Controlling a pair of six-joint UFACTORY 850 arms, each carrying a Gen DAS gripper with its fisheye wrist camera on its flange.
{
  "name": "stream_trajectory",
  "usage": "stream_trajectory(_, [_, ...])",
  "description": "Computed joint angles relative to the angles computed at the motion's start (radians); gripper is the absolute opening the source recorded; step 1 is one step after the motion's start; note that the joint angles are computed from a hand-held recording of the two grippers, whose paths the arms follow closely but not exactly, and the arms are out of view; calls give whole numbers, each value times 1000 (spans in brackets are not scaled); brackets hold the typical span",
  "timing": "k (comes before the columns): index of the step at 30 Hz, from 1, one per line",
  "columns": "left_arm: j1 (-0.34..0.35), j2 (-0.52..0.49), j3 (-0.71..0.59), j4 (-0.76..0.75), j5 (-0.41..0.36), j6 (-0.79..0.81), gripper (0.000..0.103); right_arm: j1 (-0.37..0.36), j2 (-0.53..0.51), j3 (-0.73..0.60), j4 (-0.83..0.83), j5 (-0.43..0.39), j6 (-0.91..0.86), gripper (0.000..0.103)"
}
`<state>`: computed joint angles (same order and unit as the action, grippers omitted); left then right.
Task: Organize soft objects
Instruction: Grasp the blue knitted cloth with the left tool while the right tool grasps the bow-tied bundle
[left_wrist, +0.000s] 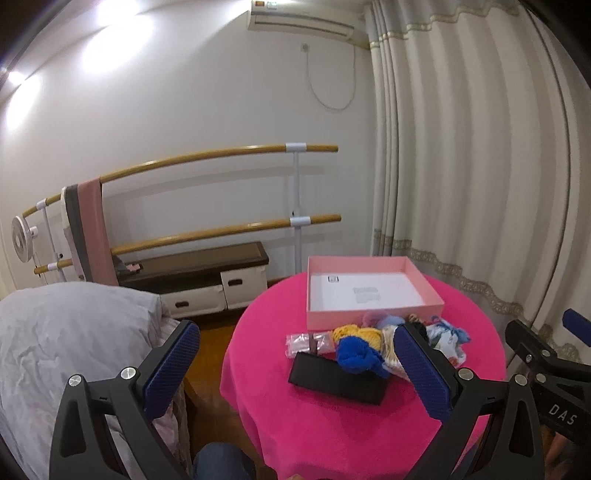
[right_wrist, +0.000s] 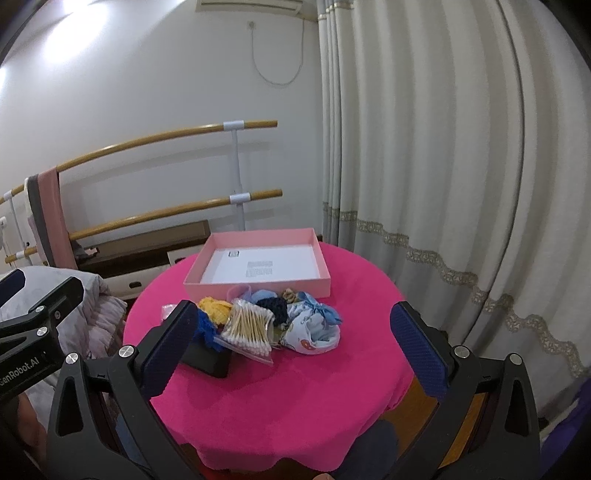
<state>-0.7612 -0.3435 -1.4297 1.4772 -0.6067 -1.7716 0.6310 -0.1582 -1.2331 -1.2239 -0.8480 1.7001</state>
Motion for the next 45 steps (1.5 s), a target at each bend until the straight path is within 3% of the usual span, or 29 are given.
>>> stream_trajectory(14, [67, -111, -125, -242, 47, 241, 103, -88, -68, -20, 91, 85, -83, 103])
stream_trajectory(19, [99, -203, -244, -403, 58, 421, 103, -140, -105, -27, 152, 131, -129, 103])
stream_trajectory(23, [121, -264, -325, -574, 115, 600, 103, -182, -143, -44, 205, 162, -174, 103])
stream_trajectory(31, [130, -382, -493, -822, 90, 892, 103, -239, -189, -51, 296, 215, -245, 103])
stream_trajectory(37, [138, -496, -632, -876, 73, 963, 103, -266, -219, -63, 335, 270, -286, 102])
stream_trajectory(41, [142, -578, -746, -942, 47, 1031, 103, -288, -246, -78, 384, 321, -333, 92])
stream_trajectory(43, [149, -617, -804, -996, 37, 1077, 103, -301, -256, -81, 426, 354, -370, 79])
stream_trajectory(45, [157, -635, -831, -1038, 40, 1107, 100, -312, -261, -79, 454, 385, -394, 77])
